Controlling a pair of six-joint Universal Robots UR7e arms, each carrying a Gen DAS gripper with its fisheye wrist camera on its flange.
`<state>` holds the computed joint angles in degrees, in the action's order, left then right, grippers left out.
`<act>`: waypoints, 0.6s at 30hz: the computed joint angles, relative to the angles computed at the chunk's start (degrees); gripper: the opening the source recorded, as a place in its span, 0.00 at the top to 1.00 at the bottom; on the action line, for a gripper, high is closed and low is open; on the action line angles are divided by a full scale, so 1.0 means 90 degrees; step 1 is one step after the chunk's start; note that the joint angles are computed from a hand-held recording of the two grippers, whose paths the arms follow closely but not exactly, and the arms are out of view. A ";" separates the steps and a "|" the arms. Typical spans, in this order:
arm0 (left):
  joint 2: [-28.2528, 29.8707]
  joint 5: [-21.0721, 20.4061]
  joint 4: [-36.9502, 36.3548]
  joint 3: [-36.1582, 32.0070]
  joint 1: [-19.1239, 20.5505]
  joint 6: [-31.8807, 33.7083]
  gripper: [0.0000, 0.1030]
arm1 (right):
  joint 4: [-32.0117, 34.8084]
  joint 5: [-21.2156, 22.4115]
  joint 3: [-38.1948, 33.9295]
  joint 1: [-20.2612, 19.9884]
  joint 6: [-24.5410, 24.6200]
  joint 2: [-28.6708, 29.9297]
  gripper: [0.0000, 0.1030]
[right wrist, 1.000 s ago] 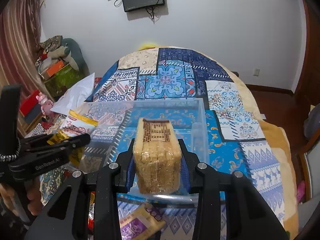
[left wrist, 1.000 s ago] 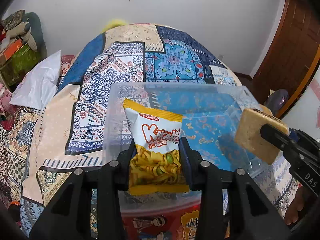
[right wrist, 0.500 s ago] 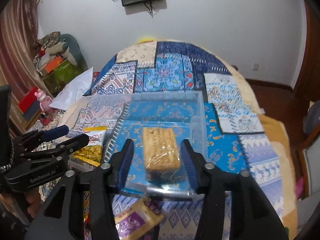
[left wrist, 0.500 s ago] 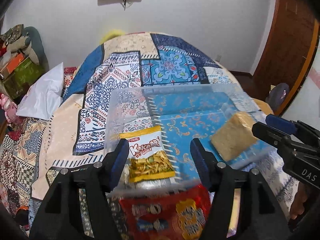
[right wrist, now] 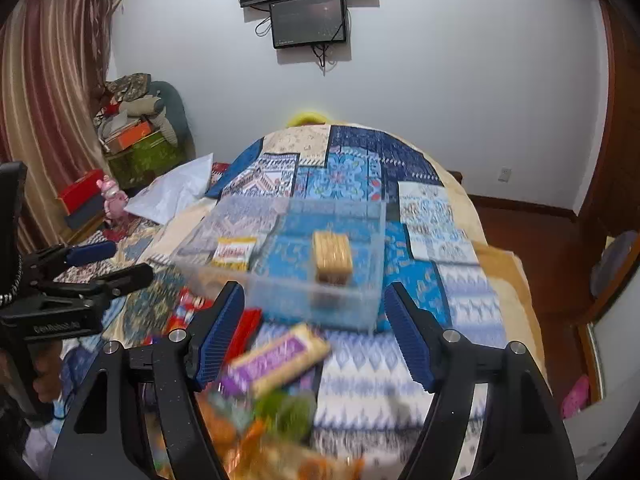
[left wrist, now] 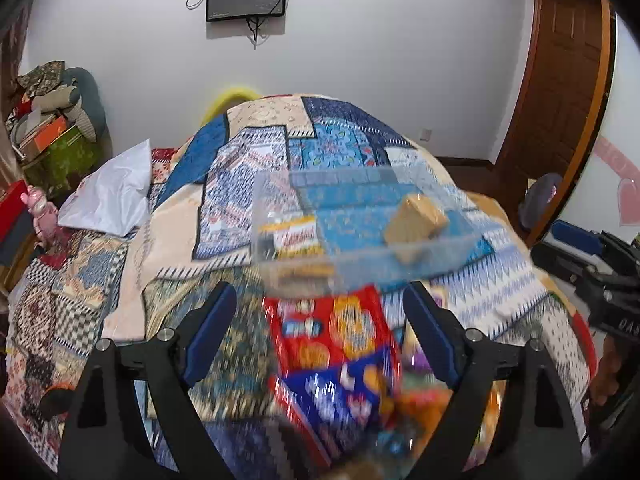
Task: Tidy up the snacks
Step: 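Grasp the cookie roll with left gripper while right grasps the round-label bread pack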
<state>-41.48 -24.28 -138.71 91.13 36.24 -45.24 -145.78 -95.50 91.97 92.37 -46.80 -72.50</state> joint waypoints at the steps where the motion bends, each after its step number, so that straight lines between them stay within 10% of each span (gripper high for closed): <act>1: -0.0061 -0.0014 0.0210 0.0109 -0.0056 -0.0239 0.17 | -0.0011 -0.0030 0.0064 -0.0006 -0.0001 -0.0058 0.32; 9: -0.0478 -0.0505 0.1346 0.1059 -0.0352 -0.1997 0.17 | 0.0161 -0.0049 0.0723 -0.0382 -0.0230 -0.0681 0.32; 18: -0.0440 -0.1348 0.0483 0.1782 -0.0375 -0.1895 0.17 | 0.0435 -0.0439 0.1236 -0.0747 -0.0437 -0.0934 0.32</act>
<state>-45.44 -36.41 -134.36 107.17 32.87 -62.29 -141.87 -99.45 103.10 85.64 -50.73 -80.91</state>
